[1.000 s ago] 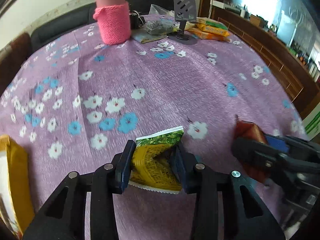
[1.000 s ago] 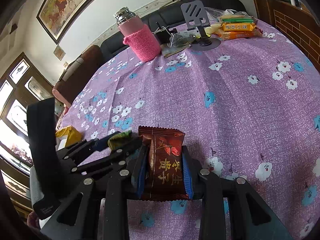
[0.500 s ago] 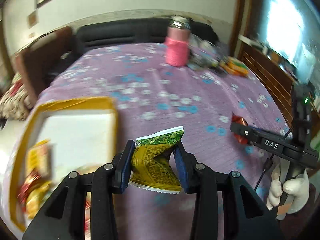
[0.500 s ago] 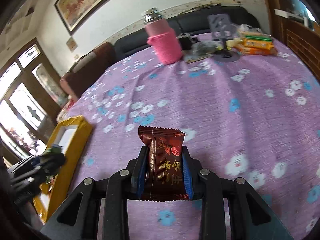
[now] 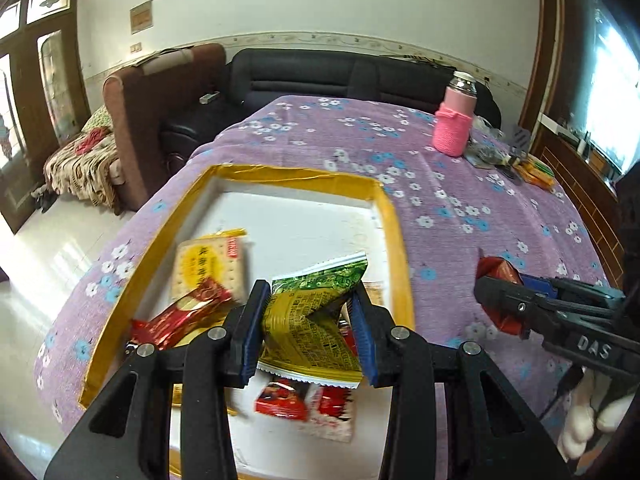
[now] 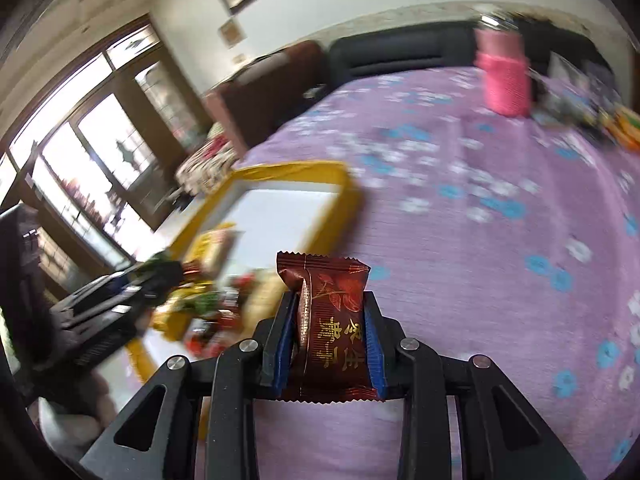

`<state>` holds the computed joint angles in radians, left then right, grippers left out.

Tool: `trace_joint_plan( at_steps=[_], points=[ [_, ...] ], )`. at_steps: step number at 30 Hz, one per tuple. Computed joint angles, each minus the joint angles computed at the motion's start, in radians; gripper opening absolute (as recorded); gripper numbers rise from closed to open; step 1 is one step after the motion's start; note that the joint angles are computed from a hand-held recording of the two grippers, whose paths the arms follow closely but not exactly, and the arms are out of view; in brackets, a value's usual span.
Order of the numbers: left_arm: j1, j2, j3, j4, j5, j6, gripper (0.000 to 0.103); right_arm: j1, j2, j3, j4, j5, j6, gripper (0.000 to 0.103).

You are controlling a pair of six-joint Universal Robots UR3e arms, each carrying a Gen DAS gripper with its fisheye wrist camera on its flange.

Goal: Organize snacks

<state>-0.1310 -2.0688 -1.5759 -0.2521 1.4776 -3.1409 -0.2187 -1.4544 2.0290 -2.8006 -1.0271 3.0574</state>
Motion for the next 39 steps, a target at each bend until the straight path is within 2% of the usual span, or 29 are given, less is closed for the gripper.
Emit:
trace_joint_plan(
  at_steps=[7,16,19,22,25,27,36,39],
  points=[
    [0.076,0.003,-0.051,0.022,-0.049,-0.003,0.038,0.221,0.181,-0.261,0.045,-0.117,0.057,0.031],
    [0.128,-0.037,-0.035,0.002,-0.072,-0.018,0.038,0.329,0.37,-0.485,0.115,-0.21,0.084,0.032],
    [0.142,-0.044,-0.026,-0.014,-0.087,-0.03,0.046,0.349,0.449,-0.582,0.138,-0.239,0.1,0.035],
    [0.154,-0.035,-0.039,-0.006,-0.098,-0.034,0.057,0.34,0.482,-0.632,0.144,-0.223,0.133,0.039],
    [0.156,-0.025,-0.042,-0.008,-0.091,-0.033,0.062,0.32,0.464,-0.611,0.106,-0.193,0.153,0.04],
    [0.144,-0.02,-0.031,-0.03,-0.073,-0.041,0.07,0.306,0.426,-0.566,0.079,-0.186,0.155,0.043],
    [0.055,0.039,-0.066,-0.045,-0.062,-0.028,0.072,0.188,0.157,-0.198,-0.041,-0.178,0.134,0.053],
    [-0.003,0.06,-0.083,-0.037,-0.027,-0.023,0.076,0.122,0.055,-0.046,-0.077,-0.172,0.103,0.055]
  ],
)
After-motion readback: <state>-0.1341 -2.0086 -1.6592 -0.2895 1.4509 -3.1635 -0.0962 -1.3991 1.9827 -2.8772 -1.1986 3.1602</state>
